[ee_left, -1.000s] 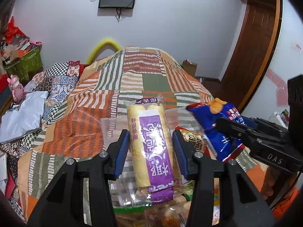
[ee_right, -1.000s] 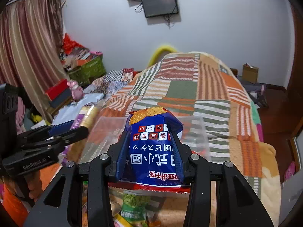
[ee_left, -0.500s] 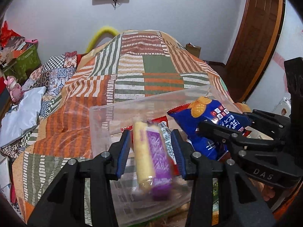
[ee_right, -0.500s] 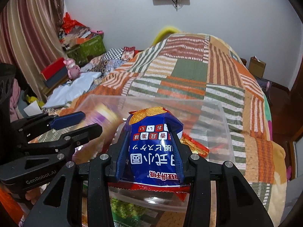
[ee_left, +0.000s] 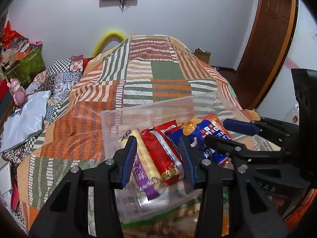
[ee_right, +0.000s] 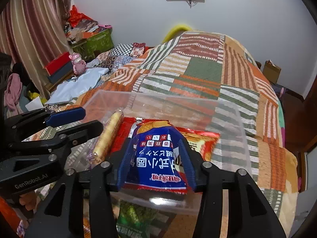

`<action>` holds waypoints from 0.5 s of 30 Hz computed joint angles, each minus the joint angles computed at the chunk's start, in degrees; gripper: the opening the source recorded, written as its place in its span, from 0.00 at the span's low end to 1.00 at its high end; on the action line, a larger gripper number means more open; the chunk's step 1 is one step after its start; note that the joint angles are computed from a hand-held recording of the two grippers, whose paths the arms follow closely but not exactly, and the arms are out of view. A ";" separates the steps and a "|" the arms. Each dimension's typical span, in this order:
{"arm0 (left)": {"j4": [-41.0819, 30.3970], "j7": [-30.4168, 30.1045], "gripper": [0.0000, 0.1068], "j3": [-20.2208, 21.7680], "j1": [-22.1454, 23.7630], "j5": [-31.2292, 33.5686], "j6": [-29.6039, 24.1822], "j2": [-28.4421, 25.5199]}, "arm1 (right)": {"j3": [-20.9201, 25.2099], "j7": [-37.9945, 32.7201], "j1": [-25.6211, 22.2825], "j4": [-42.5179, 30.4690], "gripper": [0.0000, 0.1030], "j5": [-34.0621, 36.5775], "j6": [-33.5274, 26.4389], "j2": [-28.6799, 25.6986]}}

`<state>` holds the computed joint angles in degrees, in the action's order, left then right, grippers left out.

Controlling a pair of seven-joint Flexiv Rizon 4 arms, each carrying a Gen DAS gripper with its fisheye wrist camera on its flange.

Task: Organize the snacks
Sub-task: 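Lower the bread roll and blue bag into the clear box, open both tools, then grasp the orange cracker bag with the left tool while the right tool grasps the yellow cake bun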

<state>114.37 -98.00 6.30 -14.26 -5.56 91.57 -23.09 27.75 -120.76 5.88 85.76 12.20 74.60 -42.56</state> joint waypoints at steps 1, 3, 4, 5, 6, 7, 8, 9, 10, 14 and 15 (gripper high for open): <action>0.82 -0.01 0.42 -0.44 0.38 -0.19 0.22 0.82 | 0.16 -0.16 -0.26 0.43 0.46 0.26 0.44 0.41; 2.25 0.10 0.45 -1.37 1.15 -0.57 0.59 2.23 | 1.12 -0.81 -1.34 1.16 0.47 1.05 1.07 1.21; 2.91 0.00 0.46 -1.36 1.12 -0.59 0.70 2.92 | 1.90 -1.38 -2.20 1.78 0.47 1.68 1.44 1.84; 3.57 -0.16 0.48 -1.12 0.91 -0.46 0.82 3.65 | 2.32 -1.78 -2.71 2.24 0.47 2.17 1.88 2.30; 4.02 -0.52 0.49 -0.43 0.31 -0.12 0.81 4.28 | 2.95 -2.37 -3.53 3.18 0.47 2.87 2.67 3.15; 4.61 -1.31 0.52 0.97 -0.91 0.58 0.77 5.14 | 3.19 -2.60 -3.81 3.69 0.47 3.24 3.16 3.61; 5.10 -1.86 0.54 1.63 -1.47 1.13 0.86 5.76 | 4.03 -3.27 -4.79 4.57 0.48 3.97 3.81 4.37; 5.70 -2.33 0.55 2.10 -1.94 1.70 0.86 6.54 | 4.57 -3.71 -5.40 5.07 0.49 4.47 4.18 4.79; 6.27 -2.88 0.56 2.61 -2.45 2.36 0.78 7.32 | 5.22 -4.30 -6.18 5.82 0.52 5.10 4.83 5.38; 7.83 -6.66 0.63 5.19 -5.00 6.23 0.21 9.91 | 7.25 -5.97 -8.64 8.99 0.55 6.67 7.36 7.44; 8.08 -7.73 0.63 5.60 -5.41 7.40 0.01 10.45 | 8.05 -6.45 -9.52 9.65 0.55 7.10 7.45 7.82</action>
